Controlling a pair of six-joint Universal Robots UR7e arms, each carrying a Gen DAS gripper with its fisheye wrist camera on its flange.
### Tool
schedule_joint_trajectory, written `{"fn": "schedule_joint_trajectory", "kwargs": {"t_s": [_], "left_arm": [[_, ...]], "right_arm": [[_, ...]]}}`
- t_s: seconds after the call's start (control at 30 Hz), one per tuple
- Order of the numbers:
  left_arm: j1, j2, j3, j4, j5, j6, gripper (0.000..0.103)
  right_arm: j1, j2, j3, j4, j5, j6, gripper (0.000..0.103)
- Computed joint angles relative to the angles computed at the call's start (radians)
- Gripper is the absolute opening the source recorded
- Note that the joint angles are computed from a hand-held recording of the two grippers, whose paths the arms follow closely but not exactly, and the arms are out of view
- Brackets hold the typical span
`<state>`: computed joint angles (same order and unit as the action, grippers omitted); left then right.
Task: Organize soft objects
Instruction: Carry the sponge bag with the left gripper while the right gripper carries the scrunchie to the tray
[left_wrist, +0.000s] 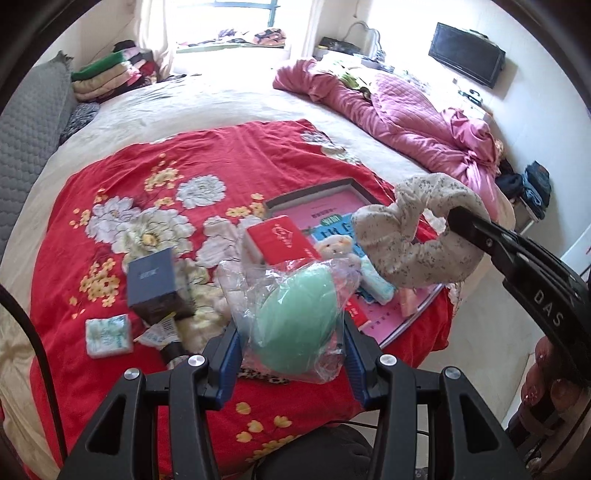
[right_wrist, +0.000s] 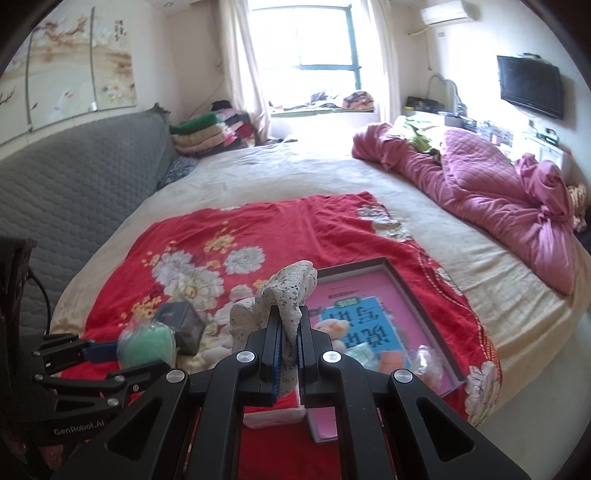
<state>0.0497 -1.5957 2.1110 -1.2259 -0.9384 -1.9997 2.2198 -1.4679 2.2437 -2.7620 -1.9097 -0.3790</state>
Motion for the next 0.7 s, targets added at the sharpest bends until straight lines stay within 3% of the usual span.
{"fn": "schedule_joint_trajectory", "kwargs": {"t_s": [0.43, 0.7], "left_arm": [[0.12, 0.079, 0.014, -0.238, 0.056, 0.246, 0.049], [0.216, 0.161, 0.021, -0.454, 0.072, 0.443, 0.049]], "right_arm": [[-0.101, -0.03, -0.015, -0.033, -0.051, 0.003, 0.006], [-0.144, -0.031, -0.045, -0.044, -0.058, 0.003, 0.006]]}}
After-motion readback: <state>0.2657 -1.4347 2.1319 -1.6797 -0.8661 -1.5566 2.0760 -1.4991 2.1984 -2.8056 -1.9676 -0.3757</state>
